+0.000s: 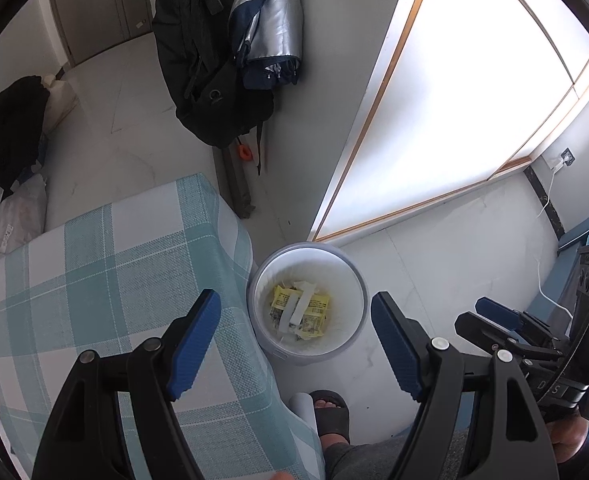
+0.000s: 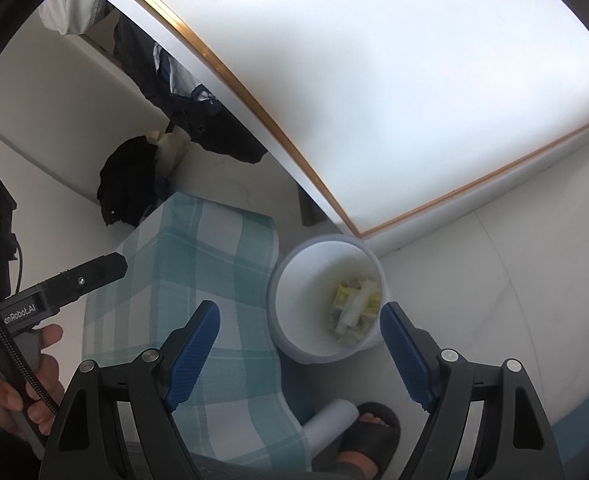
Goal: Collect trash
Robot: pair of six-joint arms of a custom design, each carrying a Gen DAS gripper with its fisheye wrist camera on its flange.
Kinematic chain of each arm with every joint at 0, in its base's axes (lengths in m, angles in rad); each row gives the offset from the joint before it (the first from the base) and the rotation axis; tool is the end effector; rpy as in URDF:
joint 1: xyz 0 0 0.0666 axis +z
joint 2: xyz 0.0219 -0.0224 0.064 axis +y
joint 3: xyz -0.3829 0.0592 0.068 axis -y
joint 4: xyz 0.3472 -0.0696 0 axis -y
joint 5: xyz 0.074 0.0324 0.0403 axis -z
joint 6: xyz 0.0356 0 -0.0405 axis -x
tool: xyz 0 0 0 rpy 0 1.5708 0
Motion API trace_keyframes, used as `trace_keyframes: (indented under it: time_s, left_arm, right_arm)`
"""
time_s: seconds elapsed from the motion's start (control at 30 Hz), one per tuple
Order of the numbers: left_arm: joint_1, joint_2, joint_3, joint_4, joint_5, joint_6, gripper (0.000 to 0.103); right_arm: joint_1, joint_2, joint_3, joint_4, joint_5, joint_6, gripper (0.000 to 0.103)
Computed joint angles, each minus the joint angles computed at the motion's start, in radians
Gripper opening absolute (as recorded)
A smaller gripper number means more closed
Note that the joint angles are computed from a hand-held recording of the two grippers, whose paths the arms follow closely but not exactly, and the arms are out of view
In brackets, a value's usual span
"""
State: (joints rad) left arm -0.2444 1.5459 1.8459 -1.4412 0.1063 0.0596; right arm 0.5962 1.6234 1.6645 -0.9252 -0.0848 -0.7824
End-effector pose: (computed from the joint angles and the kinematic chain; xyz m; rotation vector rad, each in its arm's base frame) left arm 0.4428 -0.1147 0.5181 0.2828 2.7090 -0.2332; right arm 0.4339 0.2976 0.4389 0.2011 2.5751 0.6718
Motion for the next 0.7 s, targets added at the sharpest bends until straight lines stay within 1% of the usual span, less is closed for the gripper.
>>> trace_keyframes:
  time_s: [0.17, 0.3, 0.37, 0.5, 0.7]
  left_arm:
    - [0.002, -0.002, -0.002, 0.001, -0.003, 0.012, 0.075]
    - [-0.002, -0.011, -0.010, 0.014, -0.014, 0.001, 0.075]
    - [-0.001, -0.009, -0.009, 0.010, -0.007, 0.000, 0.075]
    - [-0.005, -0.006, -0.006, 0.004, -0.026, -0.002, 0.075]
    - [-0.004, -0.006, -0.004, 0.006, -0.024, 0.004, 0.075]
  right_arm:
    - [0.001, 0.001, -0.001, 0.006, -0.001, 0.003, 0.083]
    - [0.000, -0.004, -0.009, 0.011, -0.002, 0.003, 0.083]
    - [-0.001, -0.004, -0.009, 0.011, -0.005, 0.003, 0.083]
    - [-0.002, -0.005, -0.013, 0.015, -0.009, -0.002, 0.083]
    - [0.000, -0.006, -0.014, 0.014, -0.006, -0.004, 0.083]
